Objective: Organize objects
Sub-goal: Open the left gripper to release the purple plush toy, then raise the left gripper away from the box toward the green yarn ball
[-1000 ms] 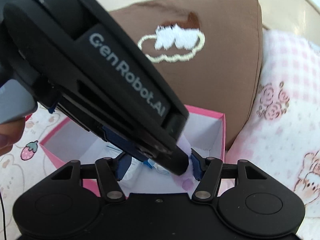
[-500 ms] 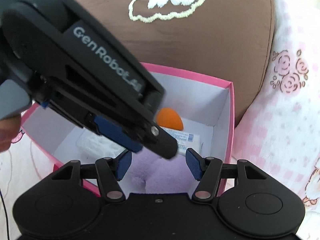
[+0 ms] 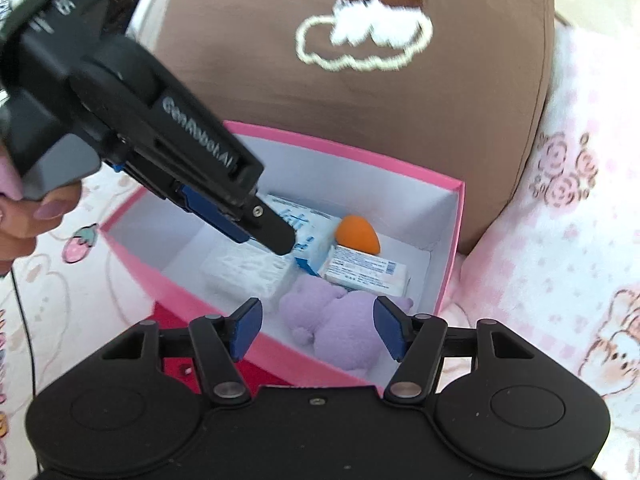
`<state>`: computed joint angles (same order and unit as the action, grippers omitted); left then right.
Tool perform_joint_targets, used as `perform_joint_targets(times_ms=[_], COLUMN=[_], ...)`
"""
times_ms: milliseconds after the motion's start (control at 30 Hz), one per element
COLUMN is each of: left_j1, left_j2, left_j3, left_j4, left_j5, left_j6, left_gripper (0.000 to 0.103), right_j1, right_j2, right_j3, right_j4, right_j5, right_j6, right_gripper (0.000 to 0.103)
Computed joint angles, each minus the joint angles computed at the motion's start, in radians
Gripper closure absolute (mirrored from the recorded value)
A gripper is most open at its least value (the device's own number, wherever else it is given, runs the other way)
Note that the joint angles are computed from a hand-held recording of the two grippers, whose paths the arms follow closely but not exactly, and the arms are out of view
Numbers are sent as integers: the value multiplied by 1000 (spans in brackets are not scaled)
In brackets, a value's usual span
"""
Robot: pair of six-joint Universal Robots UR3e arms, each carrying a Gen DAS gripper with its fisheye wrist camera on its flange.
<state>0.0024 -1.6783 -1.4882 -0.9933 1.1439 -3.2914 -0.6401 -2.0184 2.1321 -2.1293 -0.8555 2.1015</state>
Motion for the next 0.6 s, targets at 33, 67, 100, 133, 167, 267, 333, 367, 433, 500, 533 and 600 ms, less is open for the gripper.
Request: perform_joint_targets(times_ms=[33,67,100,133,167,267,333,367,433,500,533,600], left_j1=[6,13,20,28,35,48,59,66,85,83,87,102], left_j2=[23,51,82,115,142,220,256,268,301,323,337,362], left_j3=[-9,-22,-37,-52,-62,-96,-90,-83,-73,-60,-54,-38], left_j4=[-11,-22,-33,-44,-56,-75,-124,-152,-202,-226,-239,-284], left_j5=[6,15,22,29,36,55,65,60,56,75,79,69], left_j6=[6,15,24,35,45,70,70,75,78,81,86,99], left_gripper=[66,66,66,65,65,61,59,58,55,52,50,48], right_j1=[-11,-35,-53,-60,-68,-47,-45,-43,-35,-31,-36,-52], right_j2=[-29,-71,-102,-126,-155,-180,-197,-200,-217,-234,-243,-256], right_j3=[-7,-12,-10,-11,-16,-43,-89,-105,-137,-156,-171,-210], right_j4=[43,105,143,165,199,222,303,326,366,385,413,479], right_j5=[10,27,42,48,50,32,34,36,24,14,16,16], right_j6=[-14,-42,-60,-67,-76,-47,-50,-49,-41,-34,-42,-55], right_gripper=[34,34,34,34,34,34,34,34,34,34,34,34])
